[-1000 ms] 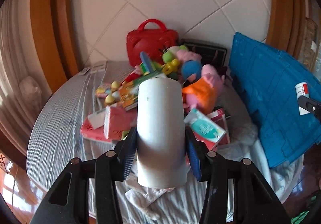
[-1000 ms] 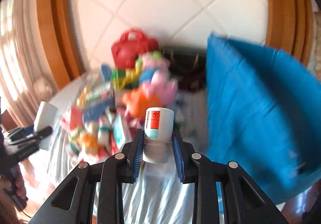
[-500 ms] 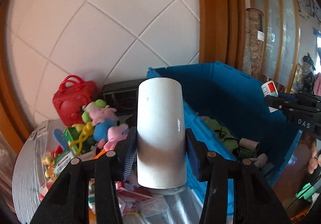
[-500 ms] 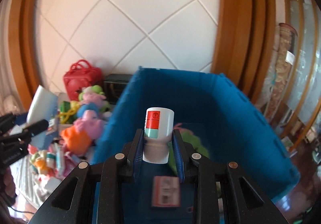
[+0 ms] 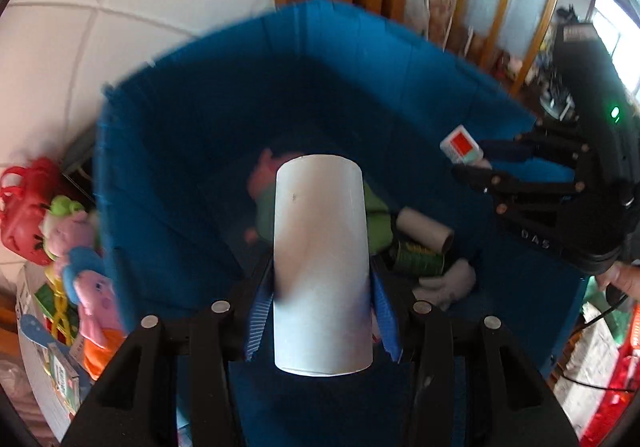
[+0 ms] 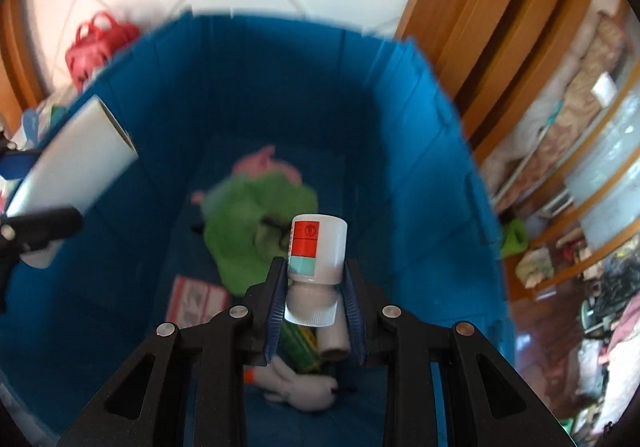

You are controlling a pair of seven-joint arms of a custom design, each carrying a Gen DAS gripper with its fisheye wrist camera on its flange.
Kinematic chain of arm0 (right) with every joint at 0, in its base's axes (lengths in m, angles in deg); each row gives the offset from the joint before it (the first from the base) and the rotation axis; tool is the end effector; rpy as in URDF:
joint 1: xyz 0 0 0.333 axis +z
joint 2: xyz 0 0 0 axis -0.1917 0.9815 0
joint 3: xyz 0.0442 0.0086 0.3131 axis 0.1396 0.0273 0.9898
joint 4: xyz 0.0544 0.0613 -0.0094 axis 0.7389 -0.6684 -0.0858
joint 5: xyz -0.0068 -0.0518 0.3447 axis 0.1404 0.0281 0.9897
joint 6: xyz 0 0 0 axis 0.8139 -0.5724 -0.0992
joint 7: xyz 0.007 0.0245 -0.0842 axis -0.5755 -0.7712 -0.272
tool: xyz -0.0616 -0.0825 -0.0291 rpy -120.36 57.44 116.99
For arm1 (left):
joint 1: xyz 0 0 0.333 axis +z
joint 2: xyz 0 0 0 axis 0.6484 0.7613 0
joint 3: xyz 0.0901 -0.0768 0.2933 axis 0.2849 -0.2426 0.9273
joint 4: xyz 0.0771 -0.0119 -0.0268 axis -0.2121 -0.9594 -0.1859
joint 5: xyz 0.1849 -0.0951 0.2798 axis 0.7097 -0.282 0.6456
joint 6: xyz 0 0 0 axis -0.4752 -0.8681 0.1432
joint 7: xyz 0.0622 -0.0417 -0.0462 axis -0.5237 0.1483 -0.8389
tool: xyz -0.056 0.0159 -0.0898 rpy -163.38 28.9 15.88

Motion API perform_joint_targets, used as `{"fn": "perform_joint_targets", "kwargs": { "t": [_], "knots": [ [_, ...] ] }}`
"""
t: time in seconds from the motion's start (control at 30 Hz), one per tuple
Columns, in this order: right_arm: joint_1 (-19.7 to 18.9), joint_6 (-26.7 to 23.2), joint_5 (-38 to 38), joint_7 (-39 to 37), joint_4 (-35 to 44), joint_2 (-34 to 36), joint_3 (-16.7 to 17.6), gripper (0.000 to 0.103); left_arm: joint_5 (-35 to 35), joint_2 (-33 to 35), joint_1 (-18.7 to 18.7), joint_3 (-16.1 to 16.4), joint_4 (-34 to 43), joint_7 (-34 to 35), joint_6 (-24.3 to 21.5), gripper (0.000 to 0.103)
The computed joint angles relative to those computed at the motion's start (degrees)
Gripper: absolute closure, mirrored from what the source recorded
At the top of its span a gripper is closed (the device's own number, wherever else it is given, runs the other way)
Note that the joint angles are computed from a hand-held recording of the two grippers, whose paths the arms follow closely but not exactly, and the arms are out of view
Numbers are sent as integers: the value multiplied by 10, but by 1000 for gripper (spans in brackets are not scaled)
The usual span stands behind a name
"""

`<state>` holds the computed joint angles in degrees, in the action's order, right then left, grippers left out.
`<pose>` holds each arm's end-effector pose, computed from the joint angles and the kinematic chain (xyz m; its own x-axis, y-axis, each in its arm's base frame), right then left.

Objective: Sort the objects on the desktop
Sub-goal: 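Carry the paper towel roll and white bottle into the blue crate and release both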

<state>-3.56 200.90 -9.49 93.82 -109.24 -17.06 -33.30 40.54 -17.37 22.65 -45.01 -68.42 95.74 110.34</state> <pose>0.5022 0.1020 0.6345 0.4605 -0.8589 0.2242 -0.7108 -0.5080 -0.4865 0.4947 -0.3044 0.5906 -0.0575 -0.9971 0.0491 -0.8822 0.0277 -0.4701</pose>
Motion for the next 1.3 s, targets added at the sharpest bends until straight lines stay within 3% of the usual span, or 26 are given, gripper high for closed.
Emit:
{"fn": "perform_joint_targets", "kwargs": {
  "t": [0.17, 0.3, 0.53, 0.87, 0.93, 1.0, 1.1, 1.17, 1.27, 1.3],
  "knots": [
    [-3, -127, 27, -35, 74, 64, -22, 75, -40, 94, -8, -9, 105, 37, -115, 57],
    [-2, -181, 28, -46, 90, 76, -32, 75, -46, 121, -17, -15, 129, 50, -144, 57],
    [-3, -186, 18, -53, 76, 63, -34, 75, -55, 129, -25, -23, 120, 73, -145, 57],
    [2, -187, -13, -47, 74, 63, -29, 75, 5, 142, -48, -12, 140, 45, -167, 57],
    [2, -185, -13, -46, 73, 62, -29, 75, 17, 142, -52, -11, 142, 41, -167, 54],
    [2, -184, -14, -44, 71, 61, -29, 75, 21, 141, -53, -10, 144, 36, -166, 43],
    [2, -174, -19, -41, 65, 56, -28, 74, 28, 136, -55, -10, 141, 33, -166, 40],
    [2, -171, -18, -41, 64, 55, -28, 67, 31, 134, -56, -11, 141, 31, -169, 40],
    [-1, -168, -6, -33, 69, 54, -30, 36, 38, 126, -58, -10, 136, 25, -166, 36],
    [-2, -167, 0, -32, 70, 54, -30, 32, 40, 121, -58, -10, 132, 22, -163, 34]
  ]
}}
